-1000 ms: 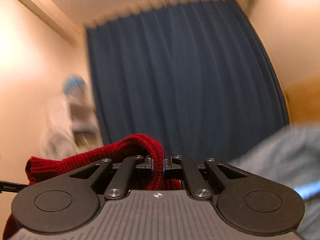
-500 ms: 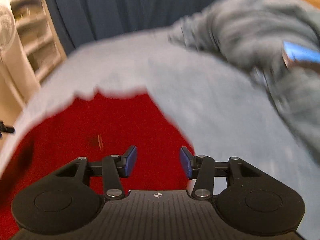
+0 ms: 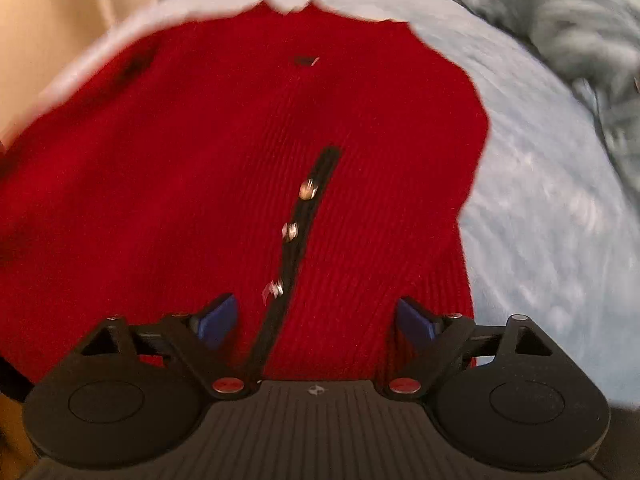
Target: Fold small clothes
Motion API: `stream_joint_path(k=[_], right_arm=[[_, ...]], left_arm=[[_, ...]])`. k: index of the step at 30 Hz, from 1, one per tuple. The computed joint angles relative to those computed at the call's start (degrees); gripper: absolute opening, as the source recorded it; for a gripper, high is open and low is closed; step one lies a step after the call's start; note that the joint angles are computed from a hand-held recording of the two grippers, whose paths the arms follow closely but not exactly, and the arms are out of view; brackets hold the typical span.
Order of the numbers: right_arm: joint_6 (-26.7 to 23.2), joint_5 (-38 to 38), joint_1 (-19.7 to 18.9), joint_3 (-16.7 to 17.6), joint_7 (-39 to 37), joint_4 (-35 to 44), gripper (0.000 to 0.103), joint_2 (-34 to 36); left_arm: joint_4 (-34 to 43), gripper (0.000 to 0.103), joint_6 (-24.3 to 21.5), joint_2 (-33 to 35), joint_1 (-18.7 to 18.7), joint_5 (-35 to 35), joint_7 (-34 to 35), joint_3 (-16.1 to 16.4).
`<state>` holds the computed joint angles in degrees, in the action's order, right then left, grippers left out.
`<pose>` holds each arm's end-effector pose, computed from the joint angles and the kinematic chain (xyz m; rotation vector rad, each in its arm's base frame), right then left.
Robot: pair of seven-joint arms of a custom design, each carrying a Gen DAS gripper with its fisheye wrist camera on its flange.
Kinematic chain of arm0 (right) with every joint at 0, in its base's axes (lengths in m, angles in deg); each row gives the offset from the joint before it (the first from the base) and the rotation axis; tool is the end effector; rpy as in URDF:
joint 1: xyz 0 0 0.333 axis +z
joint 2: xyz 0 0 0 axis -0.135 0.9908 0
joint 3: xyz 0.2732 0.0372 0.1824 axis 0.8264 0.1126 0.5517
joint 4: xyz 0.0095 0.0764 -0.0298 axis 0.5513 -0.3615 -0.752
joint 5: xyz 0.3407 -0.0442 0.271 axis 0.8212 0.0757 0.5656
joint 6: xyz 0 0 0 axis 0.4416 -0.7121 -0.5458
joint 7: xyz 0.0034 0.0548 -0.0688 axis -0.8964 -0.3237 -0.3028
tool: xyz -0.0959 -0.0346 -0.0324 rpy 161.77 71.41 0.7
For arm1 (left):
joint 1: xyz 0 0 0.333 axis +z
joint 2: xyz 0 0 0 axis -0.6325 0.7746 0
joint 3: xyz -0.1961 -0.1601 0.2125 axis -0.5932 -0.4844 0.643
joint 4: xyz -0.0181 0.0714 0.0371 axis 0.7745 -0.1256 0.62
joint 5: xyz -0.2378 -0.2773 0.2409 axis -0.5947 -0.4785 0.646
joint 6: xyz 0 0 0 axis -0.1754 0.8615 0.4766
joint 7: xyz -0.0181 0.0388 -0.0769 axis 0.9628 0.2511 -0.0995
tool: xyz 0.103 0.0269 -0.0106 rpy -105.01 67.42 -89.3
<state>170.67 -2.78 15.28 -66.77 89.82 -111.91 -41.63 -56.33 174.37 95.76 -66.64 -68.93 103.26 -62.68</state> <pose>0.6409 0.2534 0.3939 -1.9552 1.9365 -0.6031 0.7290 -0.4600 0.4503 -1.9100 2.0227 -0.7324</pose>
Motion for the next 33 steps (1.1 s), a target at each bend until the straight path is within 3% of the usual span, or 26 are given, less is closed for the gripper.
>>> stream_joint_path(k=[1,3,5,7,9,11,12,13,15,18,20,23,25,29,33], right_arm=[[-1.64,-1.55,0.34,-0.29,-0.96,1.39,0.041,1.35],[0.85,-1.04,-0.57,-0.54,-2.1,1.5,0.016,0.94],[4.03,-0.4,-1.79,-1.64,-1.28,1.16,0.015,-1.29],[3.15,-13.61,-0.26,-6.31,6.54,3.38,0.015,-2.57],[-3.85,-27.32,0.12,-10.2,15.62,9.05,0.015,-1.77],[-13.44,-33.41,-0.76,-12.5,23.41,15.56,0.017,0.38],[-18.17,-35.16,-1.44,-13.43,26.47,18.76,0.024,1.77],[-20.03,-36.25,-2.28,-13.7,28.28,20.14,0.039,2.31],[-16.26,-34.89,-5.33,-12.77,29.13,18.28,0.07,0.33],[-10.35,-35.64,-7.1,-10.15,32.49,9.15,0.072,-5.54],[-5.88,-31.67,-8.12,-7.44,32.87,1.42,0.072,-9.91],[1.38,-18.79,-9.38,-3.36,29.21,-8.77,0.072,-14.16],[4.03,-8.88,-9.47,-0.63,25.35,-13.31,0.072,-15.34],[4.99,10.44,-9.59,3.59,14.35,-15.49,0.081,-13.11],[3.04,12.68,-8.7,3.88,11.69,-13.42,0.086,-9.53]], left_arm=[[-0.3,0.089,0.57,-0.27,-0.38,0.15,0.07,0.54],[-1.86,0.089,0.21,-1.81,-0.49,1.04,-0.8,0.63],[-3.33,0.089,0.94,-3.14,-0.59,1.87,-2.27,1.01],[-4.11,0.089,0.65,-4.07,-0.67,2.7,-3.47,1.31],[-2.94,0.089,-0.73,-3.89,-1.04,3.49,-4.94,1.68],[-0.6,0.089,-1.97,-2.78,-1.27,3.73,-6.02,1.72],[-0.38,0.089,-2.08,-2.74,-1.26,3.7,-6.68,1.69],[-0.19,0.089,-2.28,-2.74,-1.26,3.55,-7.27,1.57],[0.89,0.089,-3.12,-2.12,-1.32,3.29,-7.44,1.25],[4.03,0.089,-5.33,-0.08,-1.74,3.07,-5.89,1.04],[5.54,0.089,-6.47,1.1,-1.91,2.7,-4.64,0.9],[6.79,0.089,-8.01,2.1,-2.03,1.56,-3.92,0.68],[4.14,0.089,-6.46,0.61,-1.66,0.77,-4.26,0.31],[-3.49,0.089,-1.98,-4.04,-1.44,1.8,-5.19,0.39],[-11.66,0.089,1.82,-8.88,-0.64,2.79,-7.63,0.03]])
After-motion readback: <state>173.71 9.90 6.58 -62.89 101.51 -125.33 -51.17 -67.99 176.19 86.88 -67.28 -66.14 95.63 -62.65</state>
